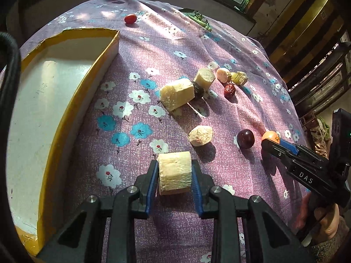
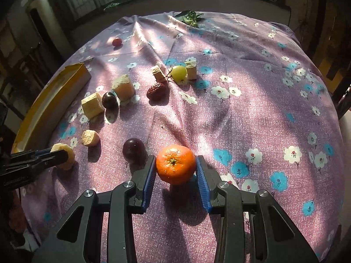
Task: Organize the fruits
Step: 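Carry the orange and pale cube with both grippers over the yellow tray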
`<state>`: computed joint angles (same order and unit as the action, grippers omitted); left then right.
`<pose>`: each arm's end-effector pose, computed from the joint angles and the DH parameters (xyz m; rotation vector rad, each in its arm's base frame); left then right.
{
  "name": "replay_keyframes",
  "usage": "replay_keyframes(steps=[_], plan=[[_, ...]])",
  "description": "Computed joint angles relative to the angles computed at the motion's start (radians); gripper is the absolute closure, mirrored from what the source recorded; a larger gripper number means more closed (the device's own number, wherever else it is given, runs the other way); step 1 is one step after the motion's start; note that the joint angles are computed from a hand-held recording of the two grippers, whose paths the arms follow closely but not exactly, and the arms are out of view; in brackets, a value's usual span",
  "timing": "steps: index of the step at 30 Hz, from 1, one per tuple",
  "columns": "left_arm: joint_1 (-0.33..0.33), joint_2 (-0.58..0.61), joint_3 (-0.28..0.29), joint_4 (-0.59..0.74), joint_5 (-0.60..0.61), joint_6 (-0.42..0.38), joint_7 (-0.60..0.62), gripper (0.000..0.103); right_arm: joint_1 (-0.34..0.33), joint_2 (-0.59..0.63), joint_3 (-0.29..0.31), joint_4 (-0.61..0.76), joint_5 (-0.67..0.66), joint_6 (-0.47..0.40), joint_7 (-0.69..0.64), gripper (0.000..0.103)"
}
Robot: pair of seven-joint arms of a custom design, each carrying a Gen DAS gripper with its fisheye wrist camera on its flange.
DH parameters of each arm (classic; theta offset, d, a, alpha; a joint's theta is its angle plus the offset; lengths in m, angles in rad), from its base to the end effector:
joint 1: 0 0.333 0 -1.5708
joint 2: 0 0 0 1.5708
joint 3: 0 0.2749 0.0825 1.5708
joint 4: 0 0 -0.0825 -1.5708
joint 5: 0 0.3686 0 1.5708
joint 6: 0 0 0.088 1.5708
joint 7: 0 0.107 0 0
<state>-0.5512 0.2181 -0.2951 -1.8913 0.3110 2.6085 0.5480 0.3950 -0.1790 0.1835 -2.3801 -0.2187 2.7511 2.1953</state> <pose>0.4171 -0.4668 0.4186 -2.0580 2.1156 -0.7974 0.4209 0.2870 0.4198 -1.9756 1.7176 -0.3561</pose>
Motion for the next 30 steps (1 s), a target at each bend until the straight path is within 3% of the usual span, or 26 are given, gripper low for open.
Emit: replay_keyframes(steps=[17,30], plan=[[-0.001,-0.110,-0.020,-0.097,0.031,0.028,0.019,0.072,0.033,-0.028,0.049,0.018,-0.062,-0.058,0.072,0.068],[0.103,-0.362,-0.050,-0.320,0.061,0.017,-0.109,0.072,0.148,0.192,0.054,0.310,-0.044,-0.085,-0.061,0.068]])
